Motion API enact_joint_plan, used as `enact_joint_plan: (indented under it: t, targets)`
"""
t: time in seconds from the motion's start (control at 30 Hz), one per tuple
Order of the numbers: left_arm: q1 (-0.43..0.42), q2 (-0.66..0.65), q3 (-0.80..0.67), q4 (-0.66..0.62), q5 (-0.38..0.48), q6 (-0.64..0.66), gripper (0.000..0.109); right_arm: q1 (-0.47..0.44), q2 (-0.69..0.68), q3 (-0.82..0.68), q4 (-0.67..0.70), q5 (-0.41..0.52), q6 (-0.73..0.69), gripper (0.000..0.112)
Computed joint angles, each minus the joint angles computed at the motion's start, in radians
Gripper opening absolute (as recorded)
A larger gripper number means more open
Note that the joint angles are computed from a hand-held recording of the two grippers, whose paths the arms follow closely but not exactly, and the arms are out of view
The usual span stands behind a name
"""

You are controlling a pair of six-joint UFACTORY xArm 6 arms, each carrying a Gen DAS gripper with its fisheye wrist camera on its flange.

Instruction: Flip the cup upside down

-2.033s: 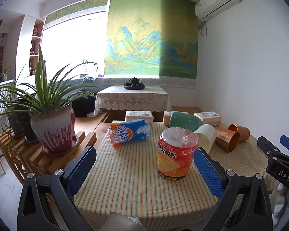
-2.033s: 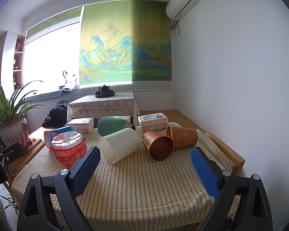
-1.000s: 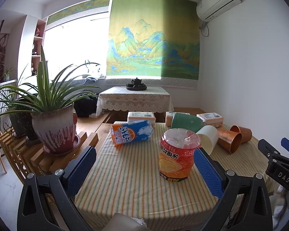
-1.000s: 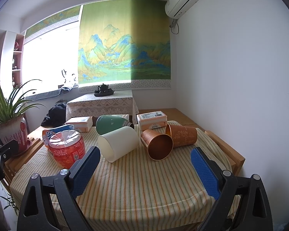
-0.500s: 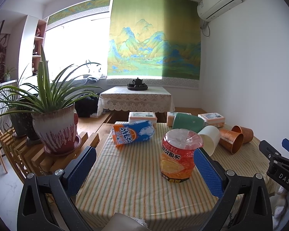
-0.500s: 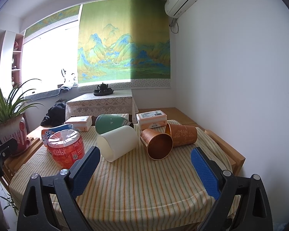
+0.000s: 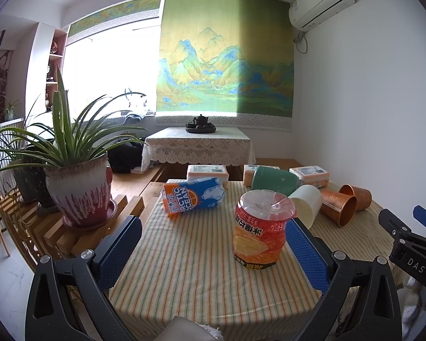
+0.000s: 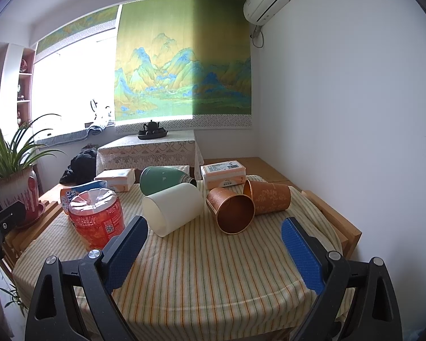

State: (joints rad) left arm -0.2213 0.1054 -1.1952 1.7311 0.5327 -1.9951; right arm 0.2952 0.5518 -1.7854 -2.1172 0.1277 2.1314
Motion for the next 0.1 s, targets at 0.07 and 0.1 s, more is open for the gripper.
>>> enact_joint_plan:
  t: [0.07, 0.1]
  targets:
    - [-0.003, 0.003, -0.003, 0.01, 0.005, -0.003, 0.102, -0.001, 0.002, 0.0, 0.006, -0.002, -0.006, 0.093]
    - [-0.006, 0.005, -0.004, 0.009, 0.012, -0.001, 0.102, -0.002, 0.003, 0.0, 0.008, -0.003, -0.008, 0.093]
